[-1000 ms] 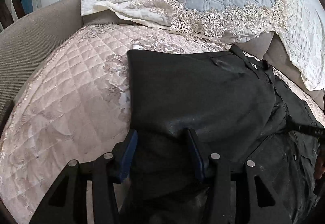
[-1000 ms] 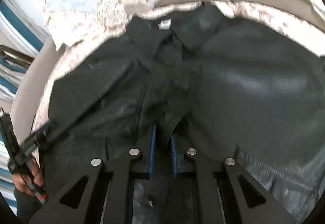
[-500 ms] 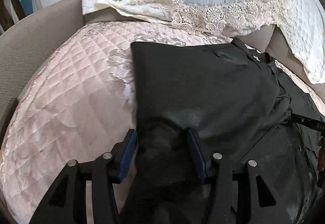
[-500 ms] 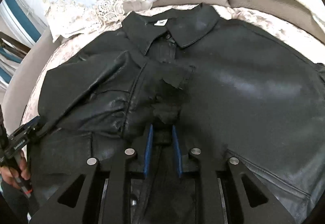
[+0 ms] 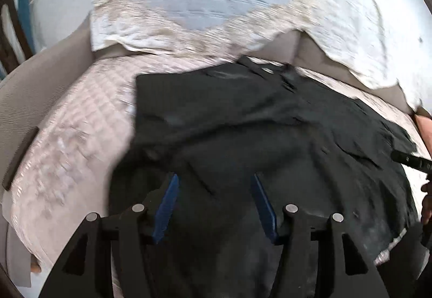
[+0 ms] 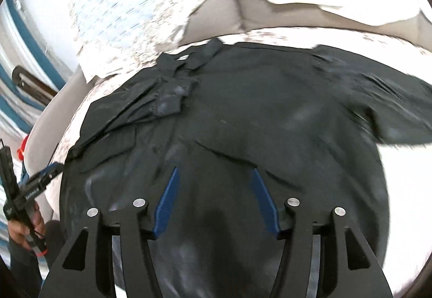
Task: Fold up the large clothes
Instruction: 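Fold the held sleeve across the jacket front and open the left tool, then grasp the other sleeve cuff with the right tool and lift it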
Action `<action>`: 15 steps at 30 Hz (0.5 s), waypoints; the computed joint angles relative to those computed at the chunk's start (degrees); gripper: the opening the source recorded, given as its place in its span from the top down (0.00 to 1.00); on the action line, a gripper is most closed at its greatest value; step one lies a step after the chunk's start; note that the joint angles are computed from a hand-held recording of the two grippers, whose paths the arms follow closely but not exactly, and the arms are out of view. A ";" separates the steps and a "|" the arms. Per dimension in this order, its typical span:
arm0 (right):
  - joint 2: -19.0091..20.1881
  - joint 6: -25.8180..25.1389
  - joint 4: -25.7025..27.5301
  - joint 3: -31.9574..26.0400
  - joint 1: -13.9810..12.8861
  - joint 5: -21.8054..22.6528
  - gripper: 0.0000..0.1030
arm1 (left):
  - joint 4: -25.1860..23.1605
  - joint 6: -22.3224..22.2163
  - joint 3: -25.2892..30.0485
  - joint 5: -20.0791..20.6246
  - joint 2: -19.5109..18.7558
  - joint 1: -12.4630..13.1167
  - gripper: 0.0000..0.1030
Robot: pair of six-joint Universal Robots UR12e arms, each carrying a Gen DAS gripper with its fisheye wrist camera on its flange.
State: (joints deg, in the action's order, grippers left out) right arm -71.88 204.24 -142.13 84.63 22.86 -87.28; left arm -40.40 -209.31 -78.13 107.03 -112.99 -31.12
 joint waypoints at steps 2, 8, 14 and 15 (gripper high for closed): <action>-1.59 1.19 -0.99 2.00 -0.58 -1.20 0.44 | -0.52 1.44 1.03 -0.79 -0.77 -0.89 0.43; -4.30 5.00 -2.83 5.36 -2.85 -2.71 0.42 | -1.56 2.67 4.31 -2.84 -2.74 -1.83 0.43; -6.65 11.49 -6.81 9.24 -7.43 -3.53 0.35 | -2.19 2.41 6.36 -2.05 -3.85 -2.45 0.43; -6.93 12.89 -7.01 9.75 -8.30 -3.95 0.35 | -2.47 2.41 6.62 -2.11 -4.03 -2.45 0.43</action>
